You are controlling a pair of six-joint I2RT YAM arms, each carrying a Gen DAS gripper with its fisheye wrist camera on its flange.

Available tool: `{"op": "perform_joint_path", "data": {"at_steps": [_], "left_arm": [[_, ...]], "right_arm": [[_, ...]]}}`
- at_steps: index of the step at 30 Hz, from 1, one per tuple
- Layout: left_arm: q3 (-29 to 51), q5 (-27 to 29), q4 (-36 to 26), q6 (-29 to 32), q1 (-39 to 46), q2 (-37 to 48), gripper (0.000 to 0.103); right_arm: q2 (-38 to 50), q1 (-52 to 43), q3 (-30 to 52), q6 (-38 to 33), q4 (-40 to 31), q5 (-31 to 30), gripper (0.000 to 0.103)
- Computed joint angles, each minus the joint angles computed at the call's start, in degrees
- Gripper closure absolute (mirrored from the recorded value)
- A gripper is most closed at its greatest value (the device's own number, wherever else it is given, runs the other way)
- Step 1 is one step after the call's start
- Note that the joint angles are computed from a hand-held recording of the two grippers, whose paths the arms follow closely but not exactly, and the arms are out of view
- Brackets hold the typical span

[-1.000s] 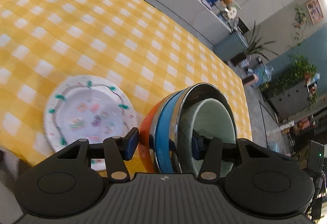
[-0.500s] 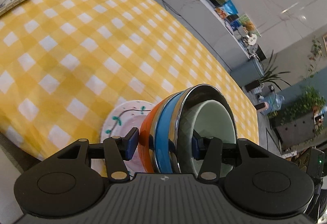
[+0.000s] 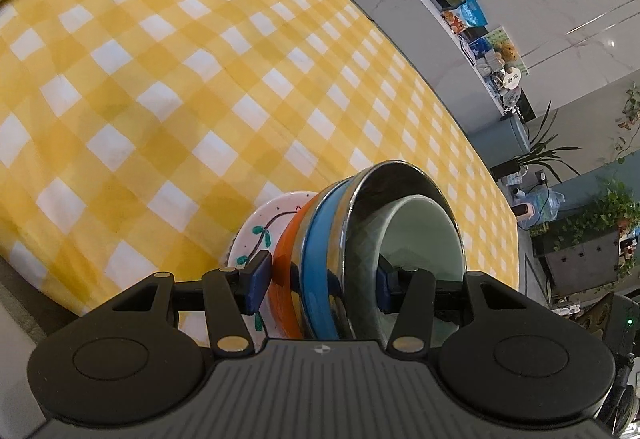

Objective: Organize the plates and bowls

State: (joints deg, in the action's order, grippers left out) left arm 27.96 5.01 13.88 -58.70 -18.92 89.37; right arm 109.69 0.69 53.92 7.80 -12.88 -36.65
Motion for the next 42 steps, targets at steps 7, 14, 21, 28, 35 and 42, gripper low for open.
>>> {"op": "perform_joint_path", "data": {"at_steps": [7,14,21,28,35,42], "left_arm": [[1.5,-1.8,-2.4,1.8,-1.1,0.2,0.048],[2.2,-4.2,-3.7,3.0,-2.6,-0.5,0.038],[1.6,-9.9,-4.9,2.7,-5.1,-5.2,0.032],[3.5,-25.9,-13.7,9.0,-15.3,-15.3,0.032],[5.5,-44.8,-21.2,12.8,-29.3,-19.7,0.032],[6.8,-58.4,-26.6,10.7,-40.1,-18.4,0.032]], "right_arm": [[0.2,-0.6,-0.3,-1.1,0.3,-0.9,0.057],[-1.5,-0.3,-2.4,-2.7,2.4,-1.0,0.052],[-7.5,0.2,-6.9,-3.7,6.7,0.4,0.034],[-18.2,-1.9,-14.4,-5.6,11.1,2.9,0.034],[-34.8,-5.4,-25.2,-9.5,14.3,3.0,0.029],[-51.7,-10.8,-34.3,-15.6,12.0,1.2,0.025]]}}
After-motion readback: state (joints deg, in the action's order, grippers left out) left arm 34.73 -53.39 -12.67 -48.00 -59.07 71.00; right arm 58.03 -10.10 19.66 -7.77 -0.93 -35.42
